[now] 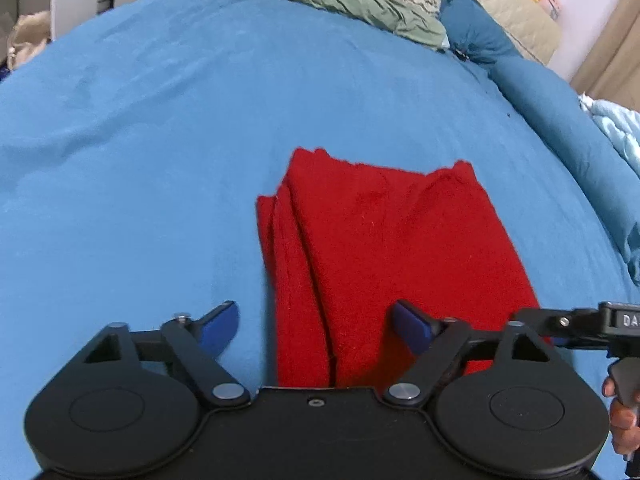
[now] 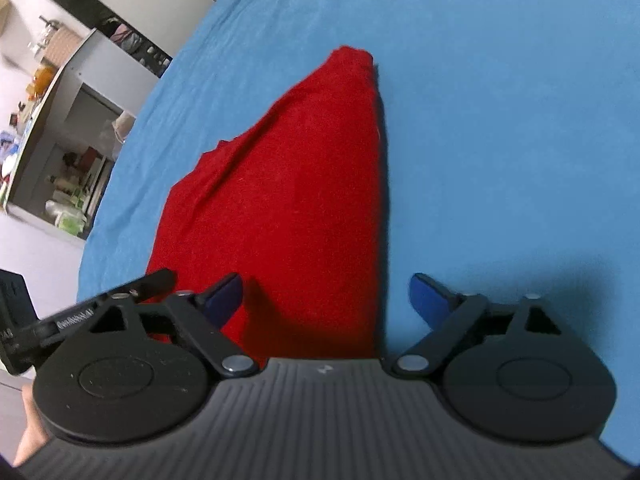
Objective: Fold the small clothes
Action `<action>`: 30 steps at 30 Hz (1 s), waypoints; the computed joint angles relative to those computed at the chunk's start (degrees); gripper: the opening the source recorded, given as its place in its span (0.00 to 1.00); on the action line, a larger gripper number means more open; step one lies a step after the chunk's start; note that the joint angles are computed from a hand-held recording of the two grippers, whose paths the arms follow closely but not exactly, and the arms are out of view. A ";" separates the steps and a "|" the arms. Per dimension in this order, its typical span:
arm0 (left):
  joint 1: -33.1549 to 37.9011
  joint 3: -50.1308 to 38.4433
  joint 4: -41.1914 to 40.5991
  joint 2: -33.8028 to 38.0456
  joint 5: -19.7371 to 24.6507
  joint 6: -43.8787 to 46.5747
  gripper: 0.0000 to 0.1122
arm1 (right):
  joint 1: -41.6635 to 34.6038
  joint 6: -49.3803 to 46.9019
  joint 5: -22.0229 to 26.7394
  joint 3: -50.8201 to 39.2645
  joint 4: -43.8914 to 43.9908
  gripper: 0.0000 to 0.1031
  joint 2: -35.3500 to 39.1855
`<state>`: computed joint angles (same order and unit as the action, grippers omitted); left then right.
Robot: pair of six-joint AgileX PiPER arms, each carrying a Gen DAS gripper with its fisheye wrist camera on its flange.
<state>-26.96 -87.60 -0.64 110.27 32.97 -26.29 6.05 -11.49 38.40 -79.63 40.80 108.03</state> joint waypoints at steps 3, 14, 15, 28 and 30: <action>0.11 -0.39 -1.74 0.85 -0.69 2.57 0.61 | 0.26 -2.59 1.35 -1.52 1.07 0.68 1.14; -5.65 -3.35 2.85 -4.22 4.66 -2.67 0.22 | -1.86 -5.67 6.41 1.41 4.37 0.39 -9.43; -6.92 -2.37 3.77 -6.00 4.65 -3.91 0.22 | -2.35 -6.48 7.25 2.82 4.09 0.39 -12.20; -37.09 15.68 35.17 -19.94 3.10 -46.70 0.22 | -34.65 -27.38 30.47 34.46 7.77 0.40 -50.21; -39.45 16.05 37.10 -16.92 3.50 -50.37 0.22 | -38.45 -32.45 28.70 40.91 6.08 0.40 -52.43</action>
